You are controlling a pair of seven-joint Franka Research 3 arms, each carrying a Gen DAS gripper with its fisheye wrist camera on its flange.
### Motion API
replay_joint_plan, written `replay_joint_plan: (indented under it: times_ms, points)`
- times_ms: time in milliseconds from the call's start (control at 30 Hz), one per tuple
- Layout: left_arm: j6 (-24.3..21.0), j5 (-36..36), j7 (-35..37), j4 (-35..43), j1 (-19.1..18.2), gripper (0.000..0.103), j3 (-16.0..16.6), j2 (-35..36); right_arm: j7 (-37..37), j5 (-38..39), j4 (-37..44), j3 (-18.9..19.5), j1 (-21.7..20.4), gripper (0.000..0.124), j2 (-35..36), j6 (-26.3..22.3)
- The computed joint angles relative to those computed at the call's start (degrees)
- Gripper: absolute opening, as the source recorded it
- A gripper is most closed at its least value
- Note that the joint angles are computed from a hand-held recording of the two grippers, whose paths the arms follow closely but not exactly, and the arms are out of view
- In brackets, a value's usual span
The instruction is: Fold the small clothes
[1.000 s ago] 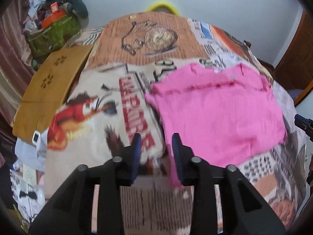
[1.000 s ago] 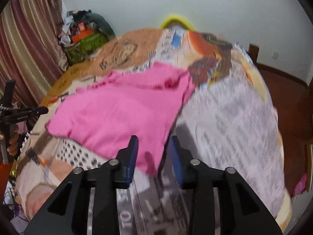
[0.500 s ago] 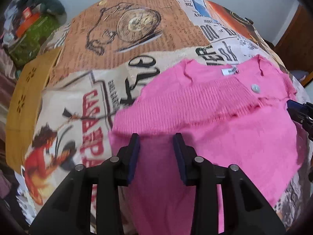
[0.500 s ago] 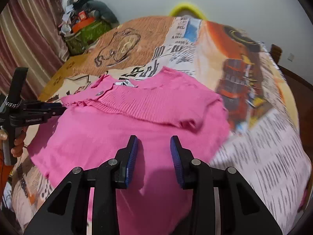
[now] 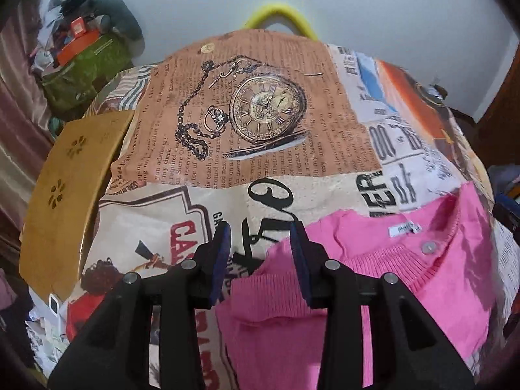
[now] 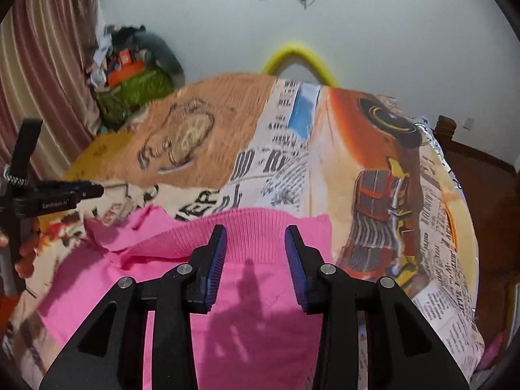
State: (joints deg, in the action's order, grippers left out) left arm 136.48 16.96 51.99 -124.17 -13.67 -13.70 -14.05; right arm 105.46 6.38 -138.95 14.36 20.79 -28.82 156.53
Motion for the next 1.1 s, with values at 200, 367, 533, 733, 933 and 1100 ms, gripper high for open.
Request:
replay_joint_plan:
  times_ms: [200, 367, 533, 733, 933, 1100]
  points:
    - [-0.92, -6.36, 7.50, -6.35, -2.97, 0.046, 1.34, -4.70, -2.46, 4.06, -4.78, -2.32, 3.52, 0.043, -5.76, -1.21]
    - [-3.52, -2.79, 7.25, -8.22, -2.88, 0.059, -1.19, -4.05, -5.34, 4.48, -5.00, -1.30, 4.49, 0.045, -4.65, -4.68]
    - [-2.86, 0.29, 6.23, -3.70, -2.76, 0.060, -1.75, 1.94, -6.10, 4.24, -7.60, -0.16, 4.97, 0.045, -5.14, -5.22]
    - [-5.11, 6.64, 3.31, 6.20, -2.82, 0.061, -2.13, 10.54, -6.18, 5.06, -8.67, -0.89, 5.49, 0.048, -6.23, -4.73]
    - [-9.51, 12.17, -6.30, 10.51, -1.85, 0.061, -0.52, 12.22, -5.85, 4.97, -10.32, -0.48, 5.26, 0.049, -8.73, -5.21]
    - [-5.35, 4.77, -1.81, 3.06, -1.04, 0.061, 0.78, 4.15, -4.60, 4.88, -11.71, 0.14, 5.14, 0.049, -12.10, -5.97]
